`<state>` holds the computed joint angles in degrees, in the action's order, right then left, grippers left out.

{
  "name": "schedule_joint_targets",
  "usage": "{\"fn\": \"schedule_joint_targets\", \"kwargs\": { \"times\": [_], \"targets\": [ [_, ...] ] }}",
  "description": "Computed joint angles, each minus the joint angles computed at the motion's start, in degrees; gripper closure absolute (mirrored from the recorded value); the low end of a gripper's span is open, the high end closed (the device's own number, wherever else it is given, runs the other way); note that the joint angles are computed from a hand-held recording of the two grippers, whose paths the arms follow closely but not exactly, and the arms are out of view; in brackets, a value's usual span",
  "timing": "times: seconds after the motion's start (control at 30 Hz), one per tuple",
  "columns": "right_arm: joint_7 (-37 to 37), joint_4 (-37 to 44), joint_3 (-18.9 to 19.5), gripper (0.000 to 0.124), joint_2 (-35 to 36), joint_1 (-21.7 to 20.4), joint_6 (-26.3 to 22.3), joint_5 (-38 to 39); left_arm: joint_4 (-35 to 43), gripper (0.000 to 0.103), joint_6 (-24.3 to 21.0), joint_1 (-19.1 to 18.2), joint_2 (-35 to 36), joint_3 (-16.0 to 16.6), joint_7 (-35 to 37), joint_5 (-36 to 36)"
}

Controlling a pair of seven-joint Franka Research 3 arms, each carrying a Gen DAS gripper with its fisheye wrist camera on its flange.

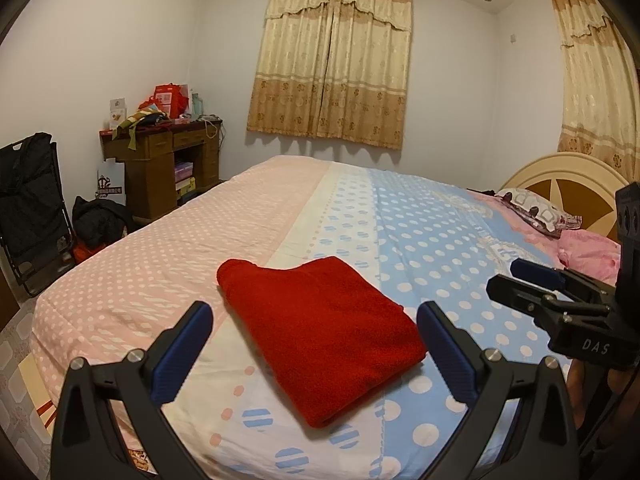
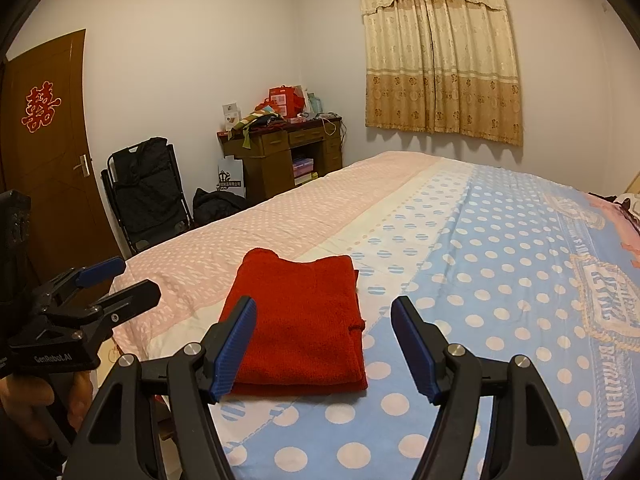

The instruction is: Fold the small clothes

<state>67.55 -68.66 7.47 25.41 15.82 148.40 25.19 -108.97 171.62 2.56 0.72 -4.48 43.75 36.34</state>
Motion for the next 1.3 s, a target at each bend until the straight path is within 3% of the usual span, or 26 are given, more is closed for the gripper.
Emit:
{"fn": "schedule_joint_targets", "kwargs": {
  "times": [0.3, 0.4, 0.6, 0.8, 1.13, 1.3],
  "targets": [
    [-0.64, -1.12, 0.13, 0.053, -0.43, -0.03, 1.44, 0.38, 0.32, 0.0, -0.83, -0.21, -0.03, -0.06, -2.01, 2.09],
    [-0.99, -2.61, 0.24, 0.053, -1.29, 0.05, 2.71, 0.65, -0.05, 0.0, -0.27, -0.22, -0.02, -0.29, 2.6, -2.71],
    [-1.66, -4.74, 0.55, 0.053, -2.61, 0.08, 4.48, 1.54, 0.87, 0.0, -1.38, -0.04, -0.47, 0.12, -6.66, 7.7],
    [-2.0, -4.9, 0.61, 0.053, -2.81, 0.09, 4.35, 1.85, 1.43, 0.0, -2.21, 0.38, -0.75, 0.03, -9.92, 11.07],
    [-3.24, -4.9, 0.92, 0.053, -2.63, 0.51, 4.2, 2.19, 1.79, 0.0, -4.11, 0.58, -0.53, 0.02, -9.28, 9.79],
    [-3.27, -4.83, 0.8, 0.053, -2.53, 0.66, 4.03, 2.1, 2.16, 0.0, -5.03, 0.51, -0.37, 0.06, -12.18, 13.69]
  ]
}}
